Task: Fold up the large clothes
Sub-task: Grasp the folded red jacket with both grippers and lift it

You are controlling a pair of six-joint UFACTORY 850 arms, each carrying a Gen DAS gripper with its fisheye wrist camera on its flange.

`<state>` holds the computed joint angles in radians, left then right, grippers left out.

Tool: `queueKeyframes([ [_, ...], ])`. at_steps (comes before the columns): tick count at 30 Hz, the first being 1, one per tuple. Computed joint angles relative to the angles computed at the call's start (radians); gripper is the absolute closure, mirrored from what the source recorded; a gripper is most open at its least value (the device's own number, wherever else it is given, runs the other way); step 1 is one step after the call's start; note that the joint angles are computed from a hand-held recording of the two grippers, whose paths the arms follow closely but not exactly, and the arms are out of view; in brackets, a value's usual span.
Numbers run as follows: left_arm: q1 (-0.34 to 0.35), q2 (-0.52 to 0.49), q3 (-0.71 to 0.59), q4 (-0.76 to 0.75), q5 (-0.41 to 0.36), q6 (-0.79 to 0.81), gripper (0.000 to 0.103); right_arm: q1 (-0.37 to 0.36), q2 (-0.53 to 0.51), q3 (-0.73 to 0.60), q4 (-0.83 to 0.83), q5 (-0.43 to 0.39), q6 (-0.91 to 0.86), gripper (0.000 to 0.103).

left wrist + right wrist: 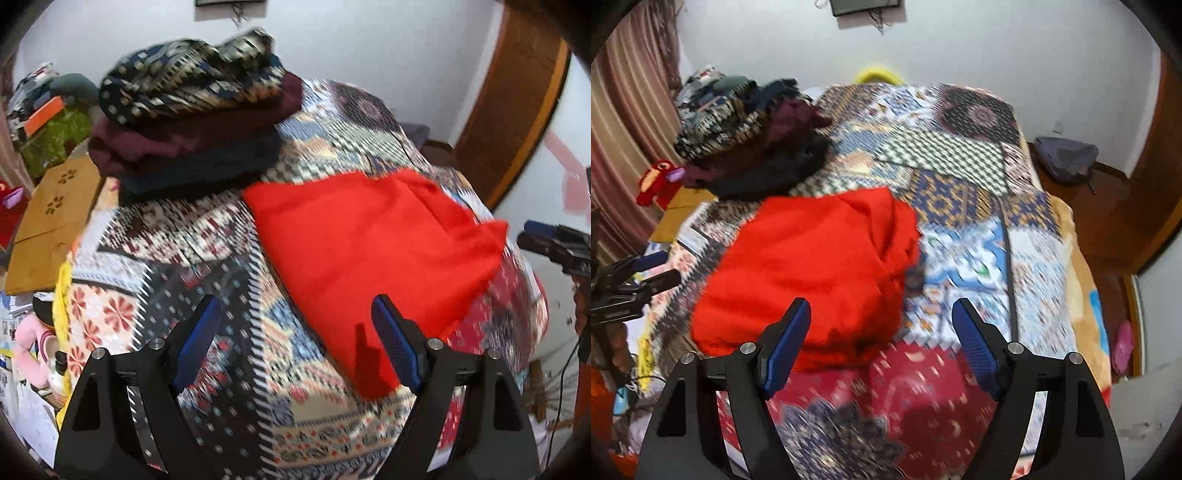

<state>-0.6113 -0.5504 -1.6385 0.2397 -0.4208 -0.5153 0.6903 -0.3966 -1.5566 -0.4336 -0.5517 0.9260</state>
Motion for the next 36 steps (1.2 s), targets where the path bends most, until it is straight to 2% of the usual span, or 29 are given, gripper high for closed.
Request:
queueKeyframes([
  [3,0.014,-0.034,-0.057,-0.005,-0.024,-0.016,0.020,-0.028,-0.040,-0.042,0.139,0.044,-0.112,0.027],
  [5,0.025,-0.060,-0.093,-0.067,-0.037,0.024,0.020,-0.060,-0.085,-0.080,0.304,0.050,-0.239,0.027],
  [11,0.086,-0.188,-0.222,-0.538,-0.148,0.330,0.020,-0.151,-0.197,-0.144,0.760,-0.049,-0.516,0.027],
  [13,0.109,-0.232,-0.255,-0.709,-0.202,0.429,0.020,-0.174,-0.220,-0.152,0.890,-0.075,-0.618,0.026],
  [15,0.125,-0.255,-0.262,-0.840,-0.223,0.501,0.020,-0.189,-0.239,-0.164,0.993,-0.089,-0.715,0.026],
  [19,0.153,-0.322,-0.319,-1.033,-0.284,0.591,0.020,-0.203,-0.305,-0.245,1.066,-0.149,-0.797,0.026],
  [24,0.164,-0.401,-0.411,-1.136,-0.343,0.630,0.020,-0.217,-0.393,-0.350,1.131,-0.208,-0.853,0.027],
  [25,0.163,-0.415,-0.429,-1.147,-0.349,0.634,0.020,-0.217,-0.403,-0.362,1.141,-0.211,-0.859,0.029],
  [26,0.165,-0.425,-0.443,-1.152,-0.356,0.635,0.020,-0.218,-0.411,-0.370,1.168,-0.218,-0.883,0.039],
  [28,0.164,-0.441,-0.465,-1.163,-0.360,0.642,0.020,-0.223,-0.411,-0.366,1.190,-0.216,-0.885,0.045],
  [30,0.160,-0.449,-0.481,-1.153,-0.361,0.636,0.020,-0.224,-0.393,-0.334,1.229,-0.191,-0.899,0.059],
  [32,0.157,-0.444,-0.478,-1.133,-0.349,0.620,0.028,-0.228,-0.361,-0.284,1.291,-0.169,-0.939,0.072],
  [33,0.156,-0.437,-0.469,-1.124,-0.342,0.617,0.036,-0.232,-0.341,-0.257,1.322,-0.158,-0.964,0.076],
  [36,0.156,-0.406,-0.435,-1.127,-0.322,0.642,0.058,-0.215,-0.302,-0.231,1.288,-0.127,-0.954,0.079],
])
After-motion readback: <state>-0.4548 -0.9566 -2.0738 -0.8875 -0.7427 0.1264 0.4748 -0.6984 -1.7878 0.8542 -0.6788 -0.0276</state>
